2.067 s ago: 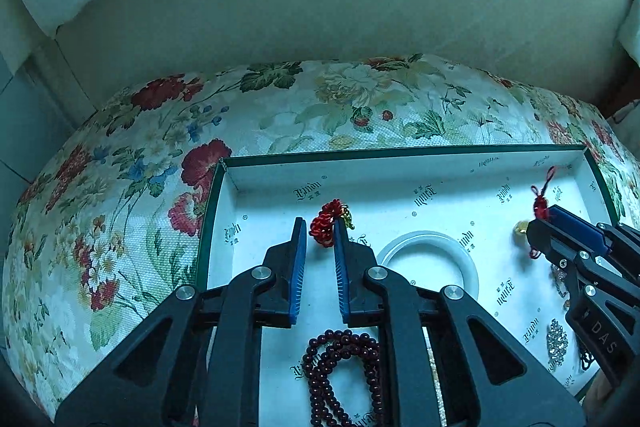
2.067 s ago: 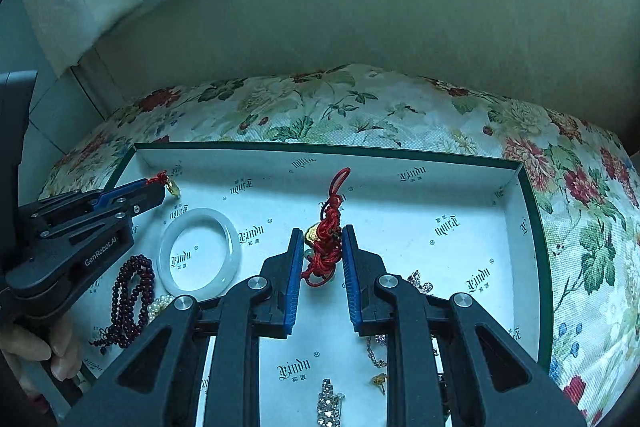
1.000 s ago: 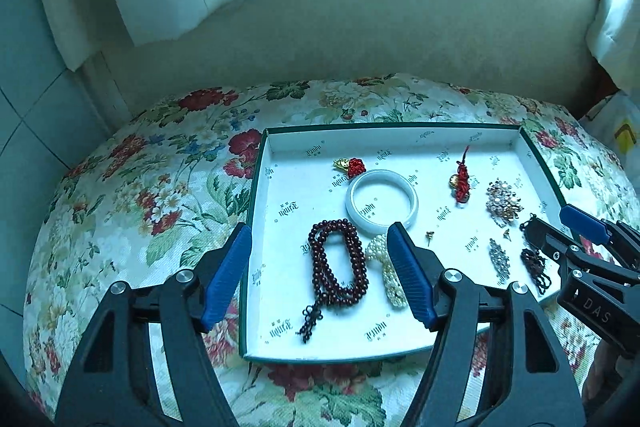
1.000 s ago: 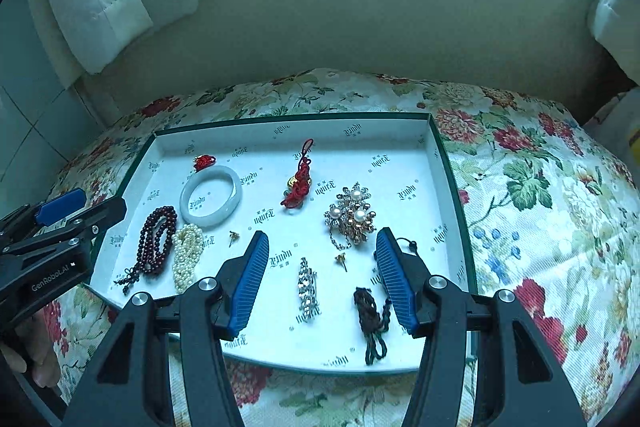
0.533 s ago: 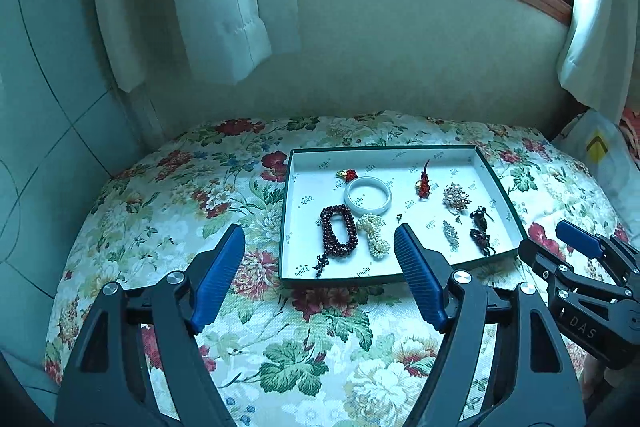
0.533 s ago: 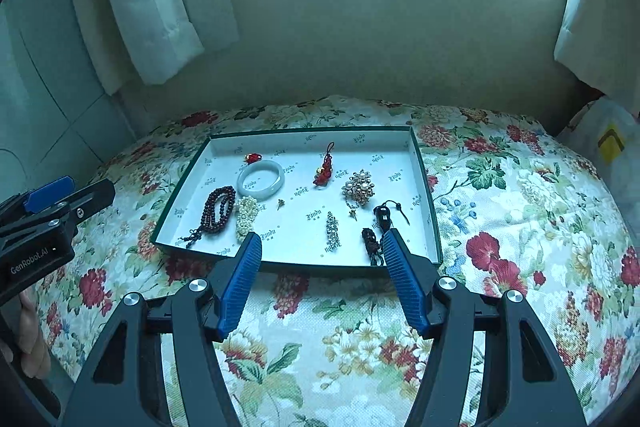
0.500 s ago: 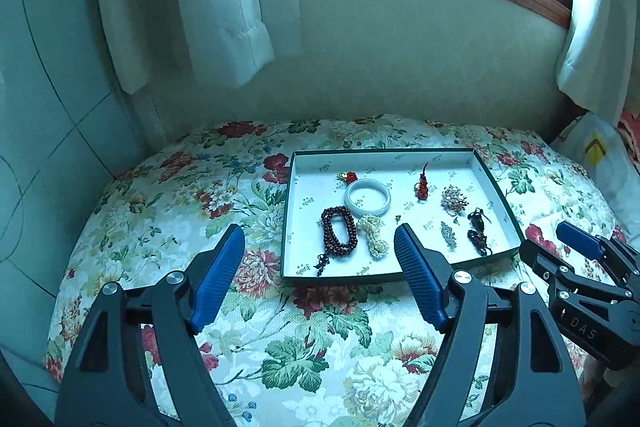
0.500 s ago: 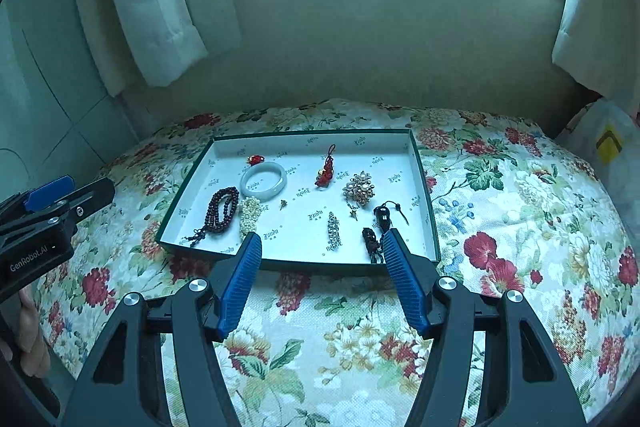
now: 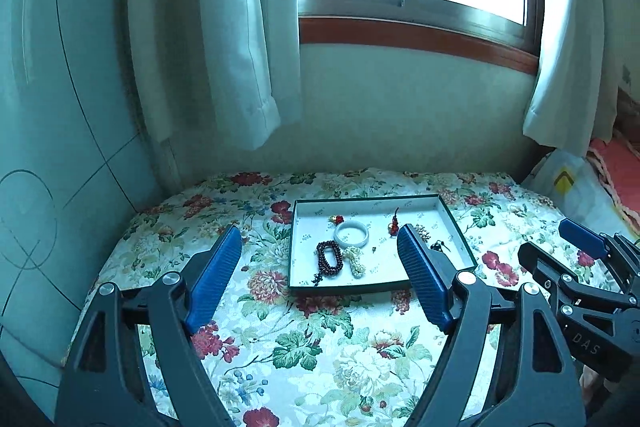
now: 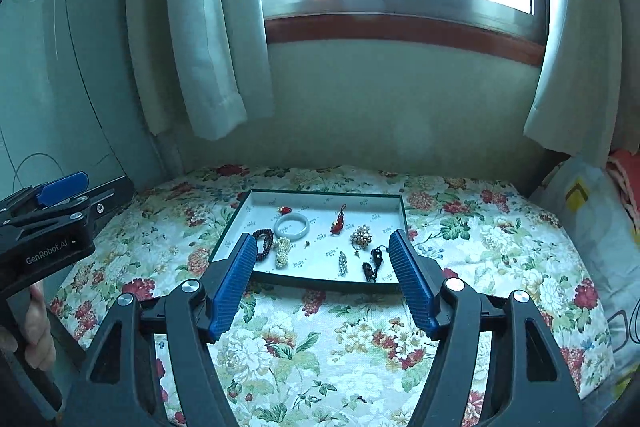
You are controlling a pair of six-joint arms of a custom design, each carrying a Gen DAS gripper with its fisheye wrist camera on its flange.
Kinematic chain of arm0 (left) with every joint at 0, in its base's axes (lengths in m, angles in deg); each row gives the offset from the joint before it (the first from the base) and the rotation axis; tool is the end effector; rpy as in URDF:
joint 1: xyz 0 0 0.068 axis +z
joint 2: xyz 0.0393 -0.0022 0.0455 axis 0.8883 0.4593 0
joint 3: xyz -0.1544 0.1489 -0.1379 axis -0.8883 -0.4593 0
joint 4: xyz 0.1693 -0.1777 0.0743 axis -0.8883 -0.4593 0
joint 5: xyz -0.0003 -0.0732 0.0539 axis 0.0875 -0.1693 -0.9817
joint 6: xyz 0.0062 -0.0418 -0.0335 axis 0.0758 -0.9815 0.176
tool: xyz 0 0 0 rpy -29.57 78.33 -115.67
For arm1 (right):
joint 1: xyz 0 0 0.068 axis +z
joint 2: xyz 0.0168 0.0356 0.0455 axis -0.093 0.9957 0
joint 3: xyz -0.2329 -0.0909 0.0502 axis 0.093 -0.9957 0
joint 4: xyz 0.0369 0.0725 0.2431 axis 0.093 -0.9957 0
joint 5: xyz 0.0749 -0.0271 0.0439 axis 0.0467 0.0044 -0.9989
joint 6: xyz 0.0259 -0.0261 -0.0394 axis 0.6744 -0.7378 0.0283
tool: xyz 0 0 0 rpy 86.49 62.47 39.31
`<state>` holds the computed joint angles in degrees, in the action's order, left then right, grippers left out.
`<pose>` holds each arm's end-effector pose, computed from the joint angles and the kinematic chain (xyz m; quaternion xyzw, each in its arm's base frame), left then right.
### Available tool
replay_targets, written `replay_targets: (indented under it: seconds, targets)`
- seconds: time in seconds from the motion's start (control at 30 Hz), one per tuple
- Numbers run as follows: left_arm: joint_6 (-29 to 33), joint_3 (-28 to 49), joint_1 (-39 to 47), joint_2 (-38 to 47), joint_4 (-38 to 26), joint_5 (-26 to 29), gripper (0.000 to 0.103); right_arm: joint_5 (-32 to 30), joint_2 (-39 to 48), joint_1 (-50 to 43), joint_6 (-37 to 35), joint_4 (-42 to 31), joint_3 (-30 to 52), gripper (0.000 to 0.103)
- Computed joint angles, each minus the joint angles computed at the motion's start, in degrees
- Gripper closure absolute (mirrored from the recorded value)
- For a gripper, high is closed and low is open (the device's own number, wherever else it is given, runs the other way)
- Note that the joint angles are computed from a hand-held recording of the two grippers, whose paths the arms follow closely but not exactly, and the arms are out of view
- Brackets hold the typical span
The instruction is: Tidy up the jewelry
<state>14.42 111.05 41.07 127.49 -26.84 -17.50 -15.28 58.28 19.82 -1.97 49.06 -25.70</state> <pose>0.3464 -0.1405 0.3048 0.2170 0.8480 -0.1104 0.4708 0.2530 0.0946 0.2721 0.1428 0.8312 -0.0694 0.5328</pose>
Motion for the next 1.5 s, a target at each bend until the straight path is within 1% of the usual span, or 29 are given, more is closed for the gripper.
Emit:
replay_targets:
  seconds: [0.17,0.37,0.83,1.4,1.43,1.47,1.5]
  targets:
    - [0.6,-1.18,0.0,-4.43,-0.9,0.3,0.019,4.23,-3.43,3.29,0.48,-4.01,1.35,0.035]
    - [0.43,-0.59,0.93,-6.49,-2.43,0.57,0.019,7.67,-6.02,5.32,1.49,-7.37,2.34,0.035]
    - [0.15,-0.59,1.84,-6.82,-2.91,1.54,0.019,9.54,-5.87,6.82,0.79,-7.36,2.64,0.035]
    - [-0.32,-0.9,2.04,-6.53,-2.49,1.63,0.019,9.03,-5.19,6.49,0.74,-6.91,2.78,0.035]
    - [-0.26,-1.04,1.99,-6.61,-2.24,1.44,0.019,8.92,-5.27,6.44,0.68,-6.87,2.7,0.035]
    - [-0.19,-1.17,1.88,-6.7,-2.04,1.06,0.014,8.92,-5.27,6.44,0.68,-6.87,2.7,0.035]
    - [-0.16,-1.41,1.76,-6.91,-1.79,0.87,0.012,9.01,-5.31,6.47,0.55,-6.83,2.69,0.035]
